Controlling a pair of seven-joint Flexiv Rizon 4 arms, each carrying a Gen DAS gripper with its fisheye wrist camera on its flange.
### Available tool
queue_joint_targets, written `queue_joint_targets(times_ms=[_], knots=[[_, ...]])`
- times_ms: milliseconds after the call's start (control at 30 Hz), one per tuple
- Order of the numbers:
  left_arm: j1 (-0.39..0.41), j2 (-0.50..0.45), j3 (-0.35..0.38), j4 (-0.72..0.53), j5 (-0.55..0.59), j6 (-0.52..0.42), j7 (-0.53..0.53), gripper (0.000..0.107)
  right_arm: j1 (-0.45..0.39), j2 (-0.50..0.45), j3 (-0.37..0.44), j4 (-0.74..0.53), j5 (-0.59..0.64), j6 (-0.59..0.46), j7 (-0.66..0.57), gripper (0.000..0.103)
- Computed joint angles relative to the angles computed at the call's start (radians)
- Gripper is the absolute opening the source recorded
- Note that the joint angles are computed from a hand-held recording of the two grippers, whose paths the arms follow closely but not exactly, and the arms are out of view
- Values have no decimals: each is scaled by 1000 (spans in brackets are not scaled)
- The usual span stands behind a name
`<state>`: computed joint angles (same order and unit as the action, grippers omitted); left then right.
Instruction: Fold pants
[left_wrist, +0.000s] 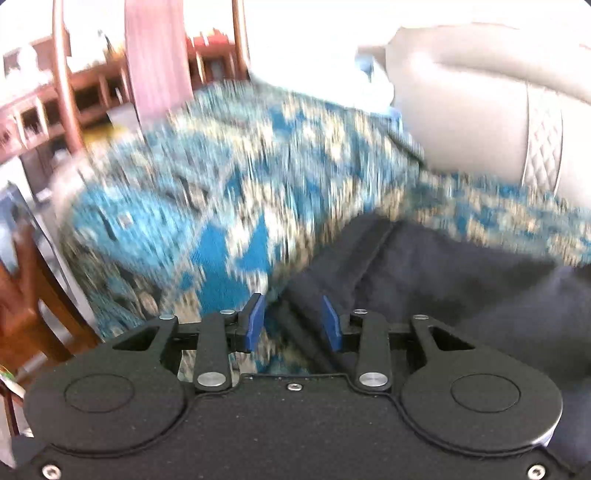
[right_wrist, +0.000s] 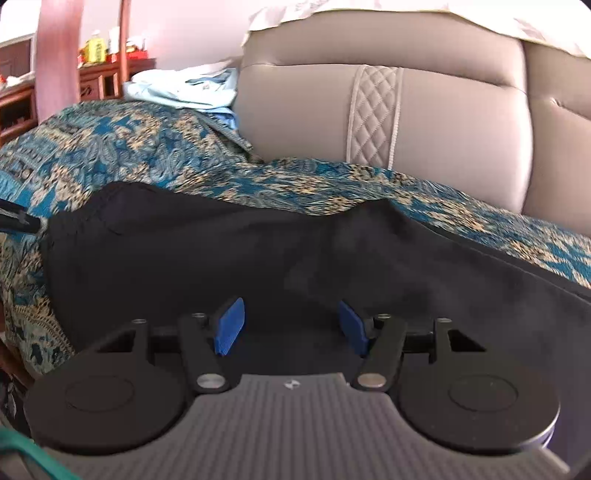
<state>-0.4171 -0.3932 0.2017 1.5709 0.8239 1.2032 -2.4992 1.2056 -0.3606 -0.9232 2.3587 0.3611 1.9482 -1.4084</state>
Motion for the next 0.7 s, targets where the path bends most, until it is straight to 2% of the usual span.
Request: queue_joint_targets(times_ms=[100, 167, 233, 333, 367, 400, 500, 600, 633, 700], knots=[[-77, 9, 45, -44, 144, 14, -142, 32, -34, 9, 19, 1, 9, 5, 15, 72], [-68, 0, 14, -65, 165, 58, -132, 32, -60, 13, 35, 1, 12, 11, 18, 72], [-20, -27, -49, -73, 83, 114, -23, 32, -108, 24, 72, -1, 9, 12, 18, 72], [91, -106, -197, -78, -118, 206, 219, 34, -214, 50, 154, -3, -5, 15, 8, 73], [111, -143, -233, -96, -170, 213, 291, 33, -237, 59, 166, -3, -8, 11, -5, 73], [102, -170, -238, -122, -182, 192, 311, 31, -248, 67, 163, -2, -9, 3, -19, 74], [37, -251, -185, -233, -229, 66, 340, 30, -297, 90, 149, 9, -19, -18, -40, 74], [9, -291, -155, -277, -289, 11, 360, 30, -352, 122, 118, 31, -35, -35, -45, 74], [-9, -304, -131, -295, -297, -7, 357, 30, -360, 127, 92, 39, -39, -40, -47, 74], [-51, -313, -74, -304, -295, -13, 338, 31, -335, 122, -7, 59, -44, -48, -43, 74]])
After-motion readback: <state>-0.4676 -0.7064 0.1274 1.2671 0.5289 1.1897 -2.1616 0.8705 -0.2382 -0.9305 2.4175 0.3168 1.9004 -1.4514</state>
